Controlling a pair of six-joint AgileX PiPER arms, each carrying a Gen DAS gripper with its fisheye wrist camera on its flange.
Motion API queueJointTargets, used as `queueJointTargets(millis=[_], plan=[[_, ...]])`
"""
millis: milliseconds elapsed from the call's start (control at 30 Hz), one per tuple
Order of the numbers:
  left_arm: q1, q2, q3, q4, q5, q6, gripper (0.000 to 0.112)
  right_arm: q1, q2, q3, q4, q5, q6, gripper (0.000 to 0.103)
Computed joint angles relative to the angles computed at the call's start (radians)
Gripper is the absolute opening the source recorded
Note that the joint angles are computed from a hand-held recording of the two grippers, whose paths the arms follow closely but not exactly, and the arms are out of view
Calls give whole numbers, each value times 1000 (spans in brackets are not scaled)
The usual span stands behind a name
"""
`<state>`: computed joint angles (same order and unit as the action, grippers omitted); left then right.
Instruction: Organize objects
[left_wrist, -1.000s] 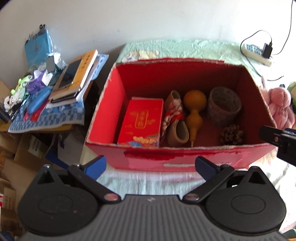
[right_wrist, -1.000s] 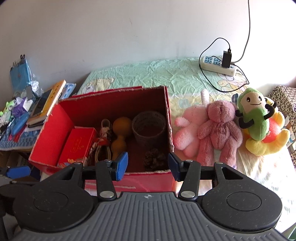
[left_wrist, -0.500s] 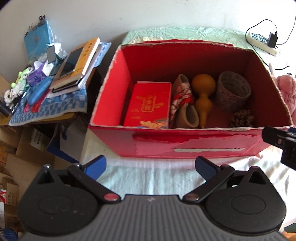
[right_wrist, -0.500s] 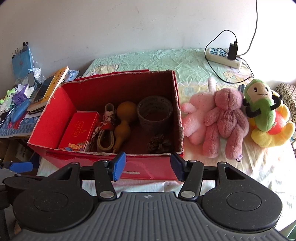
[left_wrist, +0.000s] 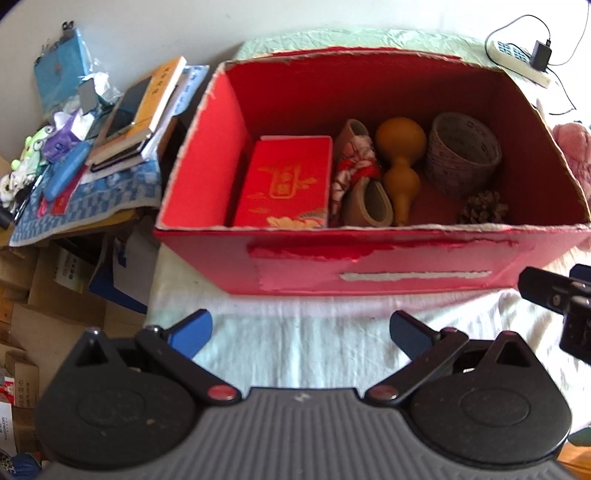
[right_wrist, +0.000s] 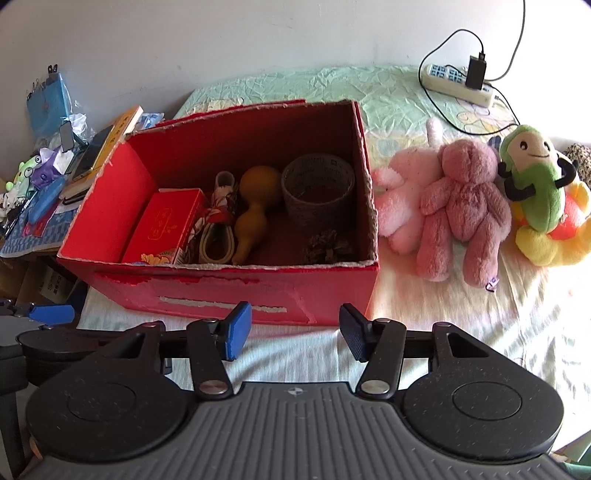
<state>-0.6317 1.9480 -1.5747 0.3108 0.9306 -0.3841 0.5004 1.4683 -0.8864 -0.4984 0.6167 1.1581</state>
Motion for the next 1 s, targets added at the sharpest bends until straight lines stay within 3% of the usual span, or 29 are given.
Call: queueJointTargets(millis=[267, 467, 1000], plan=[[-11, 34, -8, -41, 17, 30, 102, -22, 30, 6, 84, 17, -44, 57], [-8, 41, -4, -38, 21, 34, 102, 12, 42, -11, 20, 65, 25, 63], [19, -15, 37, -5, -19, 21, 102, 46, 58, -70, 6, 71, -19, 64]])
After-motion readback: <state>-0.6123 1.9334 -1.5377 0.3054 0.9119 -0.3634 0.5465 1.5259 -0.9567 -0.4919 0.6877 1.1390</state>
